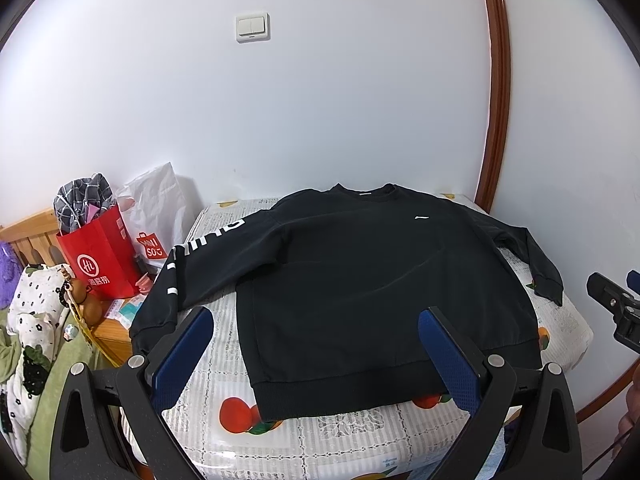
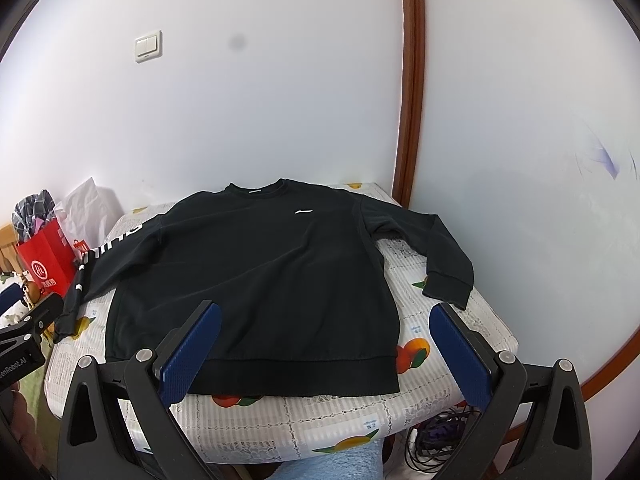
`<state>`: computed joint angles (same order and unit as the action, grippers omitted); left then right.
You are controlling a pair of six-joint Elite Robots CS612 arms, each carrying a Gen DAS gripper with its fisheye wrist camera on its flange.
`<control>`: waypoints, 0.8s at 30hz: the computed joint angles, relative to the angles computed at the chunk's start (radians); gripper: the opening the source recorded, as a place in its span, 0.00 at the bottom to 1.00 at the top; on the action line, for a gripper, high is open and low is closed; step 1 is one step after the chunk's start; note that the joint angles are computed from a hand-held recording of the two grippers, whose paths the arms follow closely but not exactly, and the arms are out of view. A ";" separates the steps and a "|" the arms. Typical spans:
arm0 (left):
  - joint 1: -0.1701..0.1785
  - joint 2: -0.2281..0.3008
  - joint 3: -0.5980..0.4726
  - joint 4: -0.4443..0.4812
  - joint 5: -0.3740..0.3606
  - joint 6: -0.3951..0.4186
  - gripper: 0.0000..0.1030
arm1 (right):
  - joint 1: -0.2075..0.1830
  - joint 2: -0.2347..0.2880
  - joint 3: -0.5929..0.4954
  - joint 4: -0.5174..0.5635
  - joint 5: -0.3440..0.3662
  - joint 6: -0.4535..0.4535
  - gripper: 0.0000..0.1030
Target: Fold small clothes
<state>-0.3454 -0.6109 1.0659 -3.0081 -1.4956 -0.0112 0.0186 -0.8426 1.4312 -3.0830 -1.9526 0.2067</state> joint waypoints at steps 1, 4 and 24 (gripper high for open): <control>0.001 0.001 -0.002 0.002 -0.001 0.000 1.00 | -0.001 0.000 0.000 0.000 0.001 -0.001 1.00; 0.002 0.001 -0.004 0.005 -0.004 -0.002 1.00 | 0.000 0.001 -0.005 0.012 0.001 0.000 1.00; 0.051 0.174 -0.314 0.253 -0.017 -0.067 1.00 | -0.007 0.074 -0.113 0.055 0.012 -0.036 1.00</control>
<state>-0.2941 -0.4369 0.7523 -2.7546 -1.5125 -0.0787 0.0118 -0.7687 1.3179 -3.0283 -1.9403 0.1705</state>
